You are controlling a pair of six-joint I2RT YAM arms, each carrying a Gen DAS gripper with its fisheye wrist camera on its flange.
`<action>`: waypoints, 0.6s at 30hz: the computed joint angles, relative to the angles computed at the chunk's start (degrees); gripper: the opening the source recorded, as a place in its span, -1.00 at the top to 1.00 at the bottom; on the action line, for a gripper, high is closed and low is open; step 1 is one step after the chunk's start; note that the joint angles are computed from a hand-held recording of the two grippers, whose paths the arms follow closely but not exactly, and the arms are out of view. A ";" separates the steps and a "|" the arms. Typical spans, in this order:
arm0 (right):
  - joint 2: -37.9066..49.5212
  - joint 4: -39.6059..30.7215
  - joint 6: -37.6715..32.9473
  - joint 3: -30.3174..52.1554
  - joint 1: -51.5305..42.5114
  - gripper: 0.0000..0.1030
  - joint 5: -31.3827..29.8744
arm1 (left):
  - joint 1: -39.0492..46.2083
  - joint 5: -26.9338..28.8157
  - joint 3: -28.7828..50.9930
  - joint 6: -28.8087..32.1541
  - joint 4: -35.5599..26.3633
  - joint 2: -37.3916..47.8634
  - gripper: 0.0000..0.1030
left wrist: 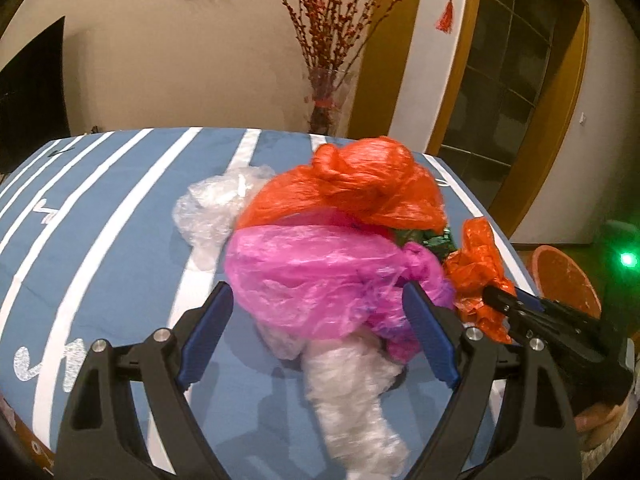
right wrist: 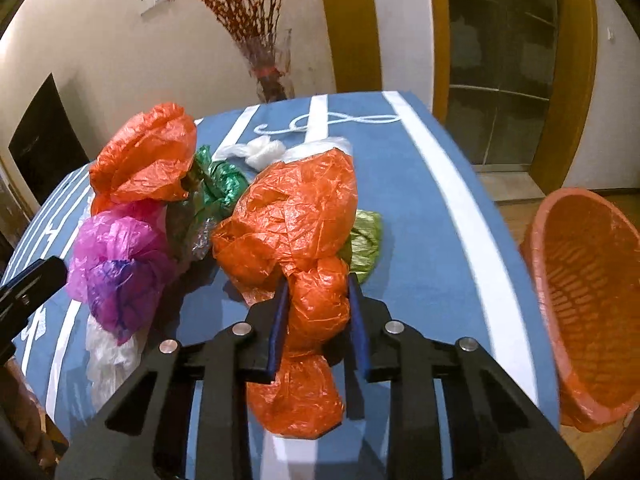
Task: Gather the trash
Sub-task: 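Grasp the pink bag with the left tool while the right tool grasps an orange-red bag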
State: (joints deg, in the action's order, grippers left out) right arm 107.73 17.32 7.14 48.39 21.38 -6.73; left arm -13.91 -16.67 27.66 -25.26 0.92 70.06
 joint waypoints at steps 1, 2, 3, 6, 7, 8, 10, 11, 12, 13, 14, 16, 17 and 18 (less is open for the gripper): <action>-0.70 0.29 -0.11 -0.76 -0.42 0.47 0.03 | -0.44 0.22 0.50 -0.26 0.07 0.60 -0.64; -0.91 0.39 -0.12 -1.00 -0.73 0.47 -0.01 | -1.36 0.08 1.17 -0.64 0.03 1.28 -0.64; -1.60 0.59 -0.10 -1.85 -1.39 0.47 -0.25 | -2.21 -0.36 1.74 -0.93 0.02 1.92 -0.66; -2.14 0.83 -0.01 -3.02 -3.14 0.47 -0.93 | -5.37 -2.46 3.99 -1.81 -0.27 4.45 -0.78; -2.17 0.87 0.06 -3.28 -3.51 0.47 -1.11 | -6.28 -3.22 4.94 -2.01 -0.49 5.65 -0.83; -2.25 0.82 0.07 -3.49 -3.81 0.47 -1.33 | -7.47 -4.65 6.14 -2.36 -1.02 7.32 -0.85; -2.52 0.73 0.20 -4.16 -4.39 0.47 -1.79 | -9.19 -7.44 8.38 -2.94 -2.08 10.81 -0.86; -2.57 0.82 0.21 -4.48 -4.55 0.47 -1.88 | -9.81 -8.84 9.94 -3.32 -3.04 13.17 -0.86; -2.81 1.02 0.13 -4.97 -4.66 0.47 -1.92 | -10.12 -9.78 11.07 -3.71 -3.78 15.04 -0.86; -2.96 1.09 0.03 -5.24 -4.77 0.47 -1.94 | -10.19 -10.36 11.56 -3.94 -4.11 16.13 -0.86; -3.09 1.25 0.01 -5.58 -4.84 0.47 -1.93 | -10.10 -11.08 12.23 -4.23 -4.48 17.62 -0.86; -3.08 1.19 0.08 -5.60 -5.02 0.47 -2.01 | -9.93 -11.24 12.48 -4.74 -4.03 19.01 -0.85; -3.14 1.16 0.05 -5.66 -5.16 0.47 -2.10 | -9.71 -10.76 12.37 -4.94 -3.43 19.44 -0.84; -3.22 1.16 0.07 -5.74 -5.23 0.47 -2.07 | -9.42 -10.06 11.89 -4.66 -2.29 19.53 -0.69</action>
